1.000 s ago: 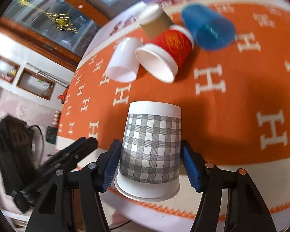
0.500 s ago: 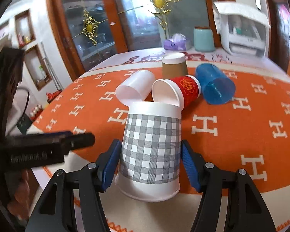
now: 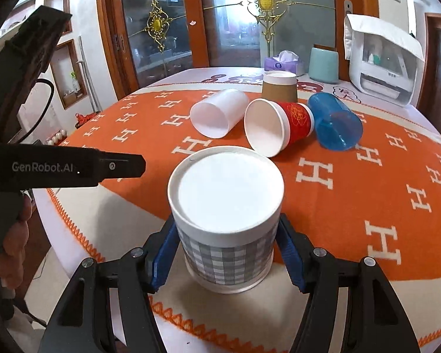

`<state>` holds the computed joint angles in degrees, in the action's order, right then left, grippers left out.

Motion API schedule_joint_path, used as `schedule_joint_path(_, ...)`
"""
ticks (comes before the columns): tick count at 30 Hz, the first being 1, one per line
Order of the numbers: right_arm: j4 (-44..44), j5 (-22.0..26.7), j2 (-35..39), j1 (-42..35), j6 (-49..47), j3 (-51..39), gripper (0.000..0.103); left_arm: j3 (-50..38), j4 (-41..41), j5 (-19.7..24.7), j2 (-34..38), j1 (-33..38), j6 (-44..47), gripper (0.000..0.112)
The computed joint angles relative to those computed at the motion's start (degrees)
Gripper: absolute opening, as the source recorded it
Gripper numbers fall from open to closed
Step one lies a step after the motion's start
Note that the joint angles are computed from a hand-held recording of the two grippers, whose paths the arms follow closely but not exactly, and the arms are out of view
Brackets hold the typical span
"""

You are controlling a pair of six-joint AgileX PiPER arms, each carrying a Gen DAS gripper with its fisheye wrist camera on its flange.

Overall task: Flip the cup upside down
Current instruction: 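Rotate the grey-checked cup with the right gripper and set it down mouth-up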

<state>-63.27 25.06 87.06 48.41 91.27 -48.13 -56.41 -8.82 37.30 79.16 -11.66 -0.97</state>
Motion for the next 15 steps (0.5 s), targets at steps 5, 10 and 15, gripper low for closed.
schedule_joint_path(5, -3.8, 2.4, -1.9, 1.4, 4.1, 1.3, 0.087, 0.3, 1.3, 0.3, -0.8, -1.3, -0.4, 0.06)
schedule_joint_path(10, -0.3, 4.3, -5.6, 2.8, 0.4, 1.3, 0.087, 1.3, 5.9, -0.1, -2.8, -3.1, -4.6, 0.061)
schedule_joint_path(15, 6.8, 3.8, -11.5, 2.0, -2.8, 3.1, 0.087, 2.4, 8.3, -0.2, -5.5, -3.9, -6.9, 0.066)
